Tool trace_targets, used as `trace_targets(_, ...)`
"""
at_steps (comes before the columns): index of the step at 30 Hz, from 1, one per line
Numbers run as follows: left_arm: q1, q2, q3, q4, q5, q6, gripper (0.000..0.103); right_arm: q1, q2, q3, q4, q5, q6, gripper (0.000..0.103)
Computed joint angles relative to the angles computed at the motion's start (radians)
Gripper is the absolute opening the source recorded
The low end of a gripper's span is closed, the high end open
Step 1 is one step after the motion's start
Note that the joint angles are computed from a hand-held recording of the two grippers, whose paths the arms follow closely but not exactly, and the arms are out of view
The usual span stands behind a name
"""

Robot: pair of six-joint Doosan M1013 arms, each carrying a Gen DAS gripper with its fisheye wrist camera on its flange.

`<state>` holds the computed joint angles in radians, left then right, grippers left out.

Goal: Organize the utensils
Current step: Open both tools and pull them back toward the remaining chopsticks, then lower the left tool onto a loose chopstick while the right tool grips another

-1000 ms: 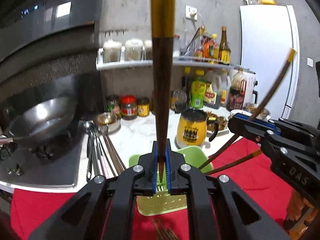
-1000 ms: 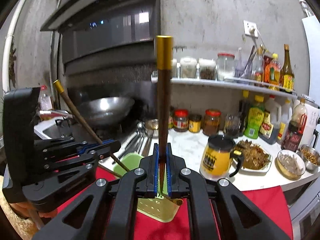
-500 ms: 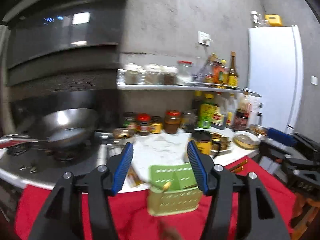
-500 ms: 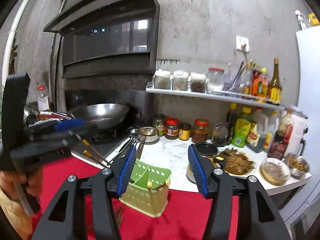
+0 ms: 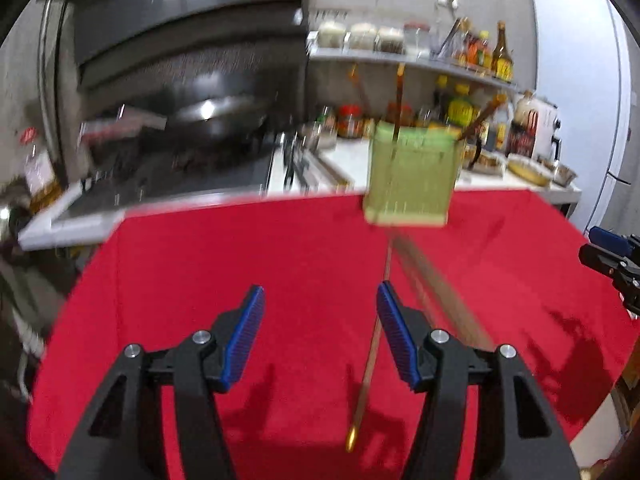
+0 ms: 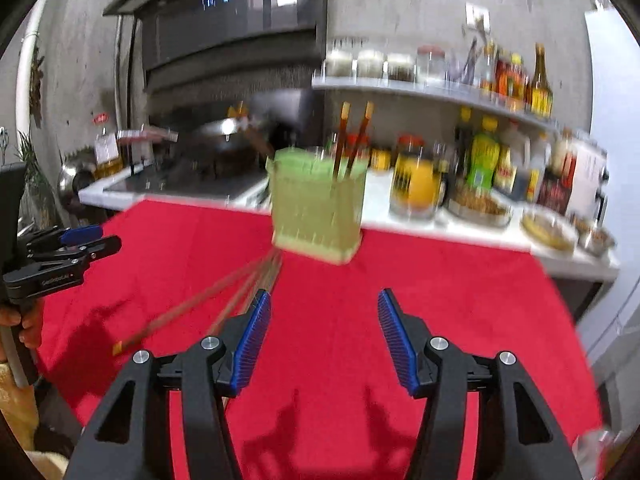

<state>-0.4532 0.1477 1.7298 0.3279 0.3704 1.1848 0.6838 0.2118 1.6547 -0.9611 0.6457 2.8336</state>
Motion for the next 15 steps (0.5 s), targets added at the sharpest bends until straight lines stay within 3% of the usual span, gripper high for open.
trace_targets(3, 0.005, -0.007, 0.040, -0.011, 0.005, -0.029, 0.057, 0.005, 0.015, 0.009, 0.097, -0.017, -0.042, 0.057)
trace_targets(9, 0.020, -0.004, 0.056, -0.115, 0.015, 0.052, 0.057, 0.005, 0.054, -0.015, 0.243, -0.042, -0.154, 0.057)
trace_targets(12, 0.019, -0.005, 0.063, -0.088, 0.012, 0.033, 0.057, 0.001, 0.073, -0.036, 0.300, -0.051, -0.211, 0.054)
trace_targets(14, 0.017, -0.002, 0.059, -0.056, 0.017, 0.007, 0.057, -0.002, 0.084, -0.050, 0.329, -0.047, -0.245, 0.036)
trace_targets(15, 0.017, 0.001, 0.056, -0.053, 0.019, 0.004, 0.057, -0.005, 0.092, -0.059, 0.352, -0.047, -0.269, 0.032)
